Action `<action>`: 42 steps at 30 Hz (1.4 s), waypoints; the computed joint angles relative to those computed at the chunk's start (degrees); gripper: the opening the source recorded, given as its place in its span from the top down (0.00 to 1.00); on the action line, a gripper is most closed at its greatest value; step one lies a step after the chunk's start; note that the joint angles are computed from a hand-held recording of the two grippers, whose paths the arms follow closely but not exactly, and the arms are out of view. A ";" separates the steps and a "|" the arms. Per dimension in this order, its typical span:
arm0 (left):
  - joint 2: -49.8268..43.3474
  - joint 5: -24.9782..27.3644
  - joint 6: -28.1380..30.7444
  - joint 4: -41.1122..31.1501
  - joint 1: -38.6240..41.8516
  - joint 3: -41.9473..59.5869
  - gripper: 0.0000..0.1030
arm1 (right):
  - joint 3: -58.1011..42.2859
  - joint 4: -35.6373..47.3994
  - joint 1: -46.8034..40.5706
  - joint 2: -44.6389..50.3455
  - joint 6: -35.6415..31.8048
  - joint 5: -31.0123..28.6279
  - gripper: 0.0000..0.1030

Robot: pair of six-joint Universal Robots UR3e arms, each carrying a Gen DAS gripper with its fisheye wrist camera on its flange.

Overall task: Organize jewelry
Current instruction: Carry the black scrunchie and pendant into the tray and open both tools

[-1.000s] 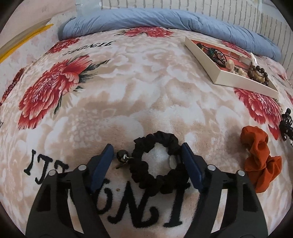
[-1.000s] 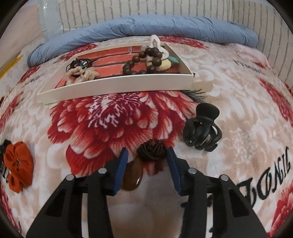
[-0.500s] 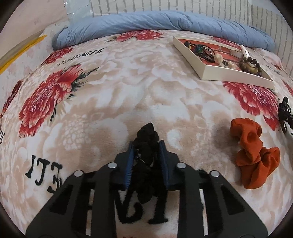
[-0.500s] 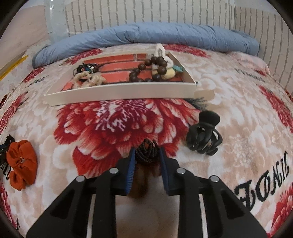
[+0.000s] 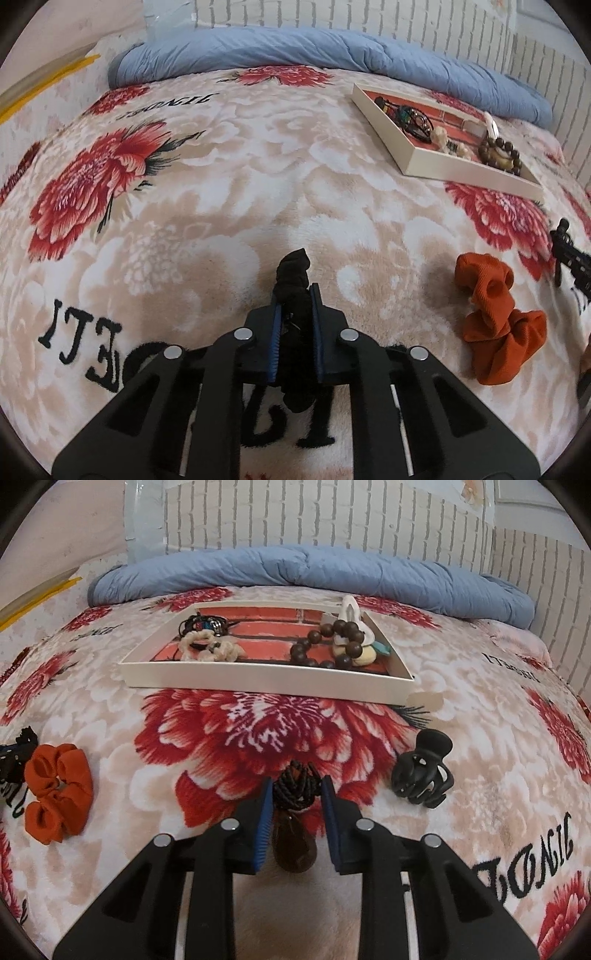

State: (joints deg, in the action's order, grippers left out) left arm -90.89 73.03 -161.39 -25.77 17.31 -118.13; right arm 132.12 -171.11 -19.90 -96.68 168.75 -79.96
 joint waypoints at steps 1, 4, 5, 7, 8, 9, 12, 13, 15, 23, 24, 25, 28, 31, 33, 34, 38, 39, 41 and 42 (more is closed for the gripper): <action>0.15 -0.13 -0.15 -0.04 0.13 -0.02 0.88 | 0.08 0.27 -0.53 -0.36 -0.11 0.91 0.75; 0.99 0.37 -0.90 0.03 -0.21 0.09 0.88 | 0.15 0.77 -1.85 -1.24 -0.59 3.08 0.75; 1.40 0.57 -1.39 0.13 -0.44 0.22 0.88 | 0.11 0.76 -2.15 -1.44 -0.71 3.62 0.75; 2.32 0.52 -2.39 -0.30 -0.96 1.25 0.88 | -0.23 1.04 -3.04 -1.88 -0.79 5.07 0.75; 2.85 0.57 -2.70 -0.63 -1.32 1.87 0.88 | -0.53 1.31 -3.44 -2.04 -0.81 5.69 0.75; 3.26 0.69 -3.03 -0.78 -1.87 2.42 0.88 | -0.89 1.64 -3.87 -2.22 -0.87 6.37 0.75; 3.74 0.85 -5.19 -2.09 -4.51 5.43 0.88 | -1.82 2.04 -5.06 -2.50 -1.18 8.26 0.75; 3.24 0.98 -6.42 -2.32 -6.19 7.18 0.88 | -2.21 2.03 -5.29 -2.42 -1.23 8.63 0.75; 1.87 2.10 -8.16 -2.34 -9.57 10.20 0.88 | -3.27 2.41 -5.98 -2.35 -1.52 9.47 0.75; -11.96 5.58 -15.02 -2.94 -20.90 30.19 0.88 | -14.10 3.37 -7.46 3.91 0.74 12.37 0.75; -13.72 5.27 -15.76 -3.65 -21.23 32.99 0.88 | -16.23 3.12 -7.10 5.71 1.43 12.27 0.75; -16.16 5.18 -16.49 -4.68 -21.74 36.96 0.88 | -18.08 2.70 -6.71 7.41 2.17 12.10 0.75; -22.50 7.47 -17.51 -7.00 -23.68 47.04 0.88 | -23.74 1.76 -5.33 12.38 4.27 11.36 0.75; -28.93 6.11 -19.04 -10.90 -23.98 57.85 0.88 | -29.78 1.01 -3.47 17.39 6.35 10.10 0.75; -32.77 6.17 -19.64 -13.08 -24.27 64.37 0.88 | -33.75 0.52 -2.27 20.73 7.64 9.55 0.75; -34.88 6.72 -19.77 -13.99 -24.55 67.81 0.88 | -35.28 0.38 -1.66 22.10 7.83 8.99 0.75; -42.33 7.16 -19.86 -17.43 -25.22 79.10 0.88 | -42.75 0.86 0.87 28.71 8.05 6.43 0.75; -44.76 7.78 -19.86 -18.48 -25.52 82.42 0.88 | -44.10 0.88 1.38 30.00 8.11 5.83 0.75; -49.02 8.42 -19.73 -21.07 -25.90 88.57 0.88 | -46.62 0.55 2.53 32.80 7.91 3.96 0.75; -50.86 8.67 -19.67 -22.00 -26.02 91.07 0.88 | -48.25 0.67 3.01 34.59 7.88 3.11 0.75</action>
